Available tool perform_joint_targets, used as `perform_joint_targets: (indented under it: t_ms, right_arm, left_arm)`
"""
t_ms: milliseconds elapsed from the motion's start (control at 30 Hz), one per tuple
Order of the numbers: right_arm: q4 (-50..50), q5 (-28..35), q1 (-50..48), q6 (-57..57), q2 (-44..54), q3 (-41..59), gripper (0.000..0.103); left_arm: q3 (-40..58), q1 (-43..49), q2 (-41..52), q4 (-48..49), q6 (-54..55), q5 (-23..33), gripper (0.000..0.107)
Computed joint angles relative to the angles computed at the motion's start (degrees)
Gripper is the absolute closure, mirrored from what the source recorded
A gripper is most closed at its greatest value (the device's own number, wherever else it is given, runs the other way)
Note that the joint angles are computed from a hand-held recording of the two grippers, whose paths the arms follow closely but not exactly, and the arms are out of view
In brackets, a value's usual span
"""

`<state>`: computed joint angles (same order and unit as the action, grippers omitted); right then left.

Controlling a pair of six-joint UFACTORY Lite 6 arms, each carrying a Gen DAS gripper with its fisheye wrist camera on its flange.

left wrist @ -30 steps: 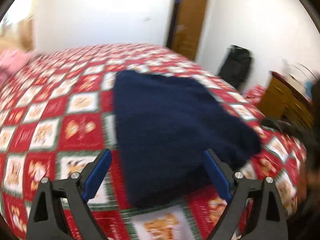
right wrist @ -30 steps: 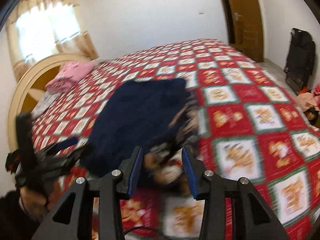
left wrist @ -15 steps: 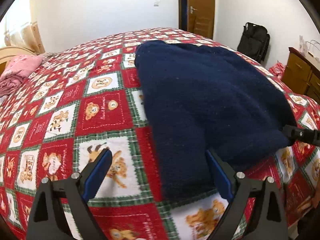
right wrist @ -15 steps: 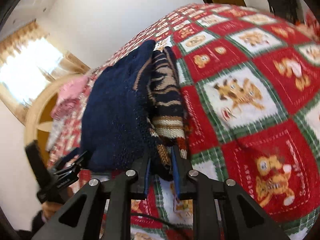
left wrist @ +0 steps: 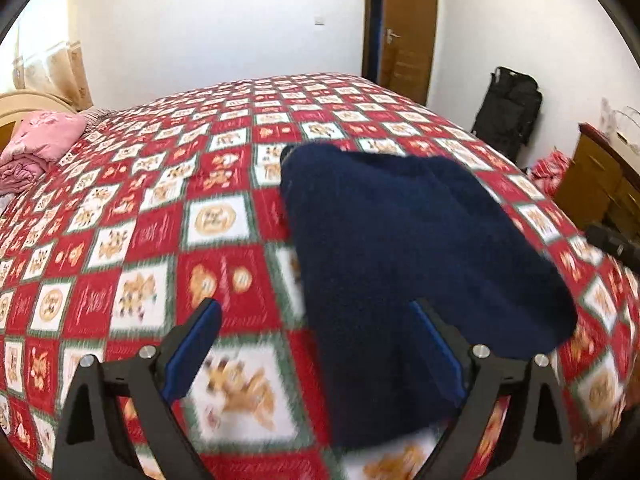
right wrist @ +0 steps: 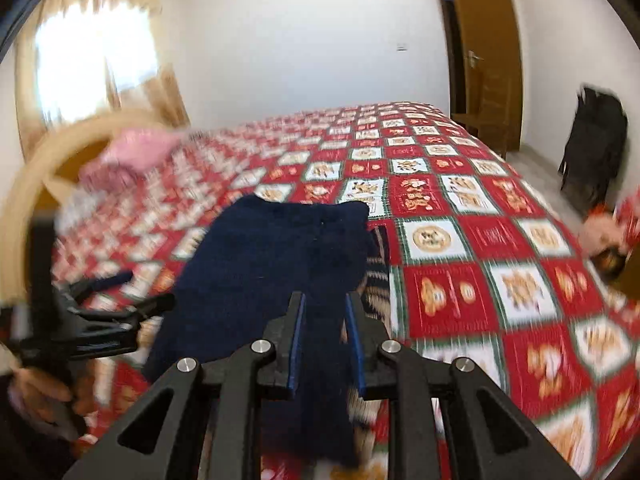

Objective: Fold small clothes

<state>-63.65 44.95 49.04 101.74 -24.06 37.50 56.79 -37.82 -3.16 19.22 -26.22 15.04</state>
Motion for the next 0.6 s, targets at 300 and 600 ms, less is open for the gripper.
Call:
perform_joint_targets:
  t_ms: [300, 600]
  right_arm:
    - [-5.0, -25.1, -23.7, 2.7, 10.4, -4.1, 0.082]
    - [-24.8, -30.0, -27.6, 20.2, 13.8, -4.2, 0.082]
  left_arm:
    - [17.6, -6.6, 20.0, 19.5, -23.7, 8.1, 0.011]
    - [16.9, -7.2, 21.9, 28.0, -32.4, 5.9, 0.004]
